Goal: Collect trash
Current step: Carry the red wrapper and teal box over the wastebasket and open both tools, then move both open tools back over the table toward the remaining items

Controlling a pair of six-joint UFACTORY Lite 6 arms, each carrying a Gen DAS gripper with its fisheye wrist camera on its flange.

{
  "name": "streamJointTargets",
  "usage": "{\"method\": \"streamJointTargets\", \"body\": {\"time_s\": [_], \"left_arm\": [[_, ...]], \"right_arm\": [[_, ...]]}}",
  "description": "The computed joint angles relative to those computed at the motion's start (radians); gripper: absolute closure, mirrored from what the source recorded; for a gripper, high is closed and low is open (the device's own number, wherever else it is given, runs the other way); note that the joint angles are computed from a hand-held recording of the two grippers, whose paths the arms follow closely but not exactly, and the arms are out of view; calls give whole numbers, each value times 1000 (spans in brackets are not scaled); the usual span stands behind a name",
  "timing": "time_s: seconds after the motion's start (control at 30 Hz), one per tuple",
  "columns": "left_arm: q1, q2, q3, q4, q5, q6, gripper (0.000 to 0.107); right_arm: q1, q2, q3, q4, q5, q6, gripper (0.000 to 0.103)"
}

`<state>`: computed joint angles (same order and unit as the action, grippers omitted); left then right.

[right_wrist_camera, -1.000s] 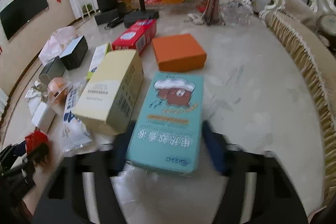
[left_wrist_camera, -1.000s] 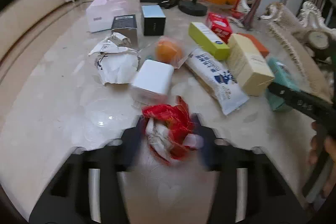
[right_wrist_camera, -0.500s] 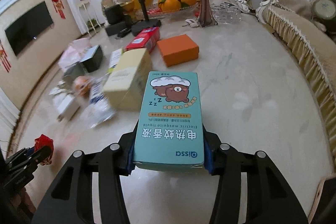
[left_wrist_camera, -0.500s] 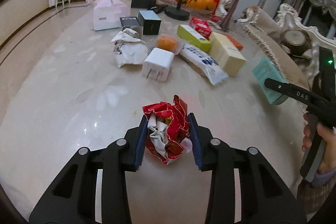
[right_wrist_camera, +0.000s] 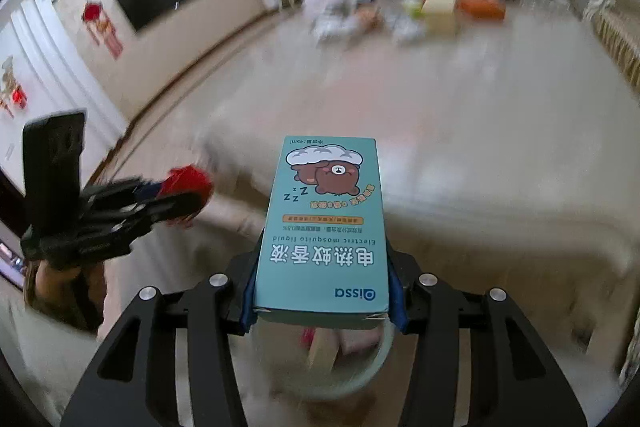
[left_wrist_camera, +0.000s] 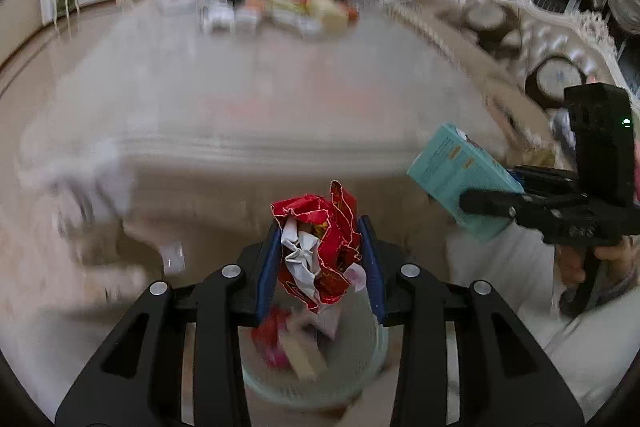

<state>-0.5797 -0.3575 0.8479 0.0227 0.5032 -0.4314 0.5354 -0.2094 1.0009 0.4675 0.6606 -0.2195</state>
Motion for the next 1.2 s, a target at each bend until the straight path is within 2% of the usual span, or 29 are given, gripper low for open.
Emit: {"method": "streamJointTargets", "body": {"time_s": [0.03,0.1,0.3,0.4,0.47,0.53,0.57,0.63,0.73,0.93,1.0,1.07,1.1,1.2], "left_arm": [[-10,-1,-39,-28,-7,5,70],[5,41,-113,-187,-49,129,70],[34,318,-111,-460,-159,399,70],[50,380,-107,-491,-171,423,69],[52,387,-117,-514,-169,434,62],[39,393,-126,-442,-173,345,34],[29,391,-128,-383,-171,279,32],[15,409,-115,-269,-158,160,31],[19,390,-134,-244,-161,121,30],[39,233,-147,-93,-123,-29,30],[55,172,-97,-5,-85,-75,30],[65,156,-10,109,-47,-120,24],[88,166,61,135,-38,-93,19],[166,281,303,84,-35,61,19]], "right_arm": [[18,2,-35,-23,-9,27,56],[40,68,-80,-70,-35,76,56],[68,355,-20,-37,-70,-2,56],[83,402,-26,-27,-95,-10,56],[88,402,-29,-7,-100,-24,54],[100,404,-17,-42,-95,21,44],[109,393,-30,-65,-107,53,36],[92,384,-49,-45,-121,33,33],[75,346,-82,-31,-122,24,33],[47,168,-81,-84,-80,66,33],[6,97,-32,-79,-54,54,33],[-28,78,75,-126,-36,78,33],[-42,83,122,-149,-35,88,33],[-110,194,365,-214,-55,108,33]]}}
